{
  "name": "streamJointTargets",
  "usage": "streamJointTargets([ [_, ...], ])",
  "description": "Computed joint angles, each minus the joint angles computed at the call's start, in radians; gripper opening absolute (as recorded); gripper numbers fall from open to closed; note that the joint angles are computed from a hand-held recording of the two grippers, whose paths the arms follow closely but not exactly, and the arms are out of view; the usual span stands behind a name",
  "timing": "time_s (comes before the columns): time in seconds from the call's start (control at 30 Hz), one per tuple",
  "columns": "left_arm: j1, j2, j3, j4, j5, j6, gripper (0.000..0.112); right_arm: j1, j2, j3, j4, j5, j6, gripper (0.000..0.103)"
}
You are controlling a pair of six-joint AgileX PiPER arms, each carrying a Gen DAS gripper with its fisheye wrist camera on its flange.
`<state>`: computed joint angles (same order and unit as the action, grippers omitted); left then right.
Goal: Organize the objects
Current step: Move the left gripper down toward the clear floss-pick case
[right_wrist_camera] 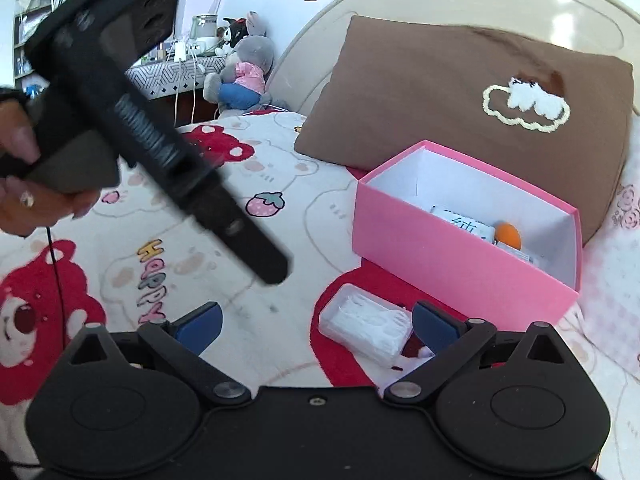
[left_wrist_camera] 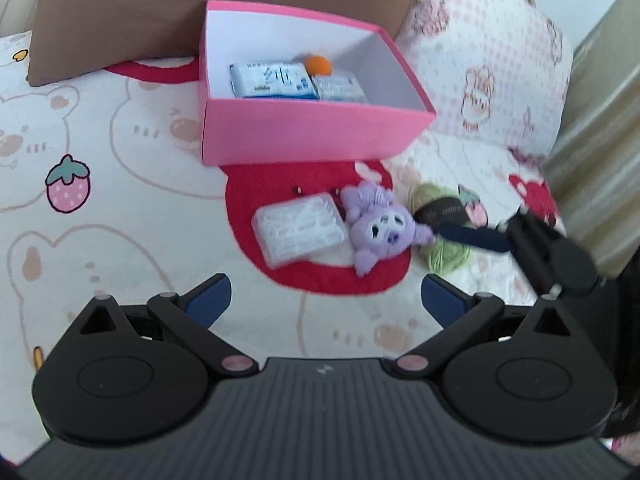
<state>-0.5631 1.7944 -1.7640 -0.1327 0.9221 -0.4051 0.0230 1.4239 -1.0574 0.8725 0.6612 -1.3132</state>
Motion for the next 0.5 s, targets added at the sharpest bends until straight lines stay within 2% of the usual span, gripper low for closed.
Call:
streamJointTargets([
  [0.17,-0.001,0.024,0.022,0.018,-0.076,-0.028,0.100,0.043,0.050,-0.014,-0.076,-0.064,0.112,0.102],
  [0.27,0.002,0.024,0.055,0.007,-0.137,-0.029,0.100,0.069,0.098,-0.074,-0.219,-0.050,0.227,0.101],
  [0.37,-0.005,0.025,0.097,0.025,-0.205,-0.051,0.100,0.090,0.122,-0.091,-0.264,-0.081,0.271,0.101],
  [0.4,-0.016,0.029,0.098,0.057,-0.205,-0.064,0.100,0.101,0.126,-0.089,-0.285,-0.103,0.290,0.101],
  [0.5,-0.056,0.039,0.097,0.150,-0.201,-0.086,0.100,0.137,0.087,-0.003,-0.273,-0.245,0.258,0.102],
])
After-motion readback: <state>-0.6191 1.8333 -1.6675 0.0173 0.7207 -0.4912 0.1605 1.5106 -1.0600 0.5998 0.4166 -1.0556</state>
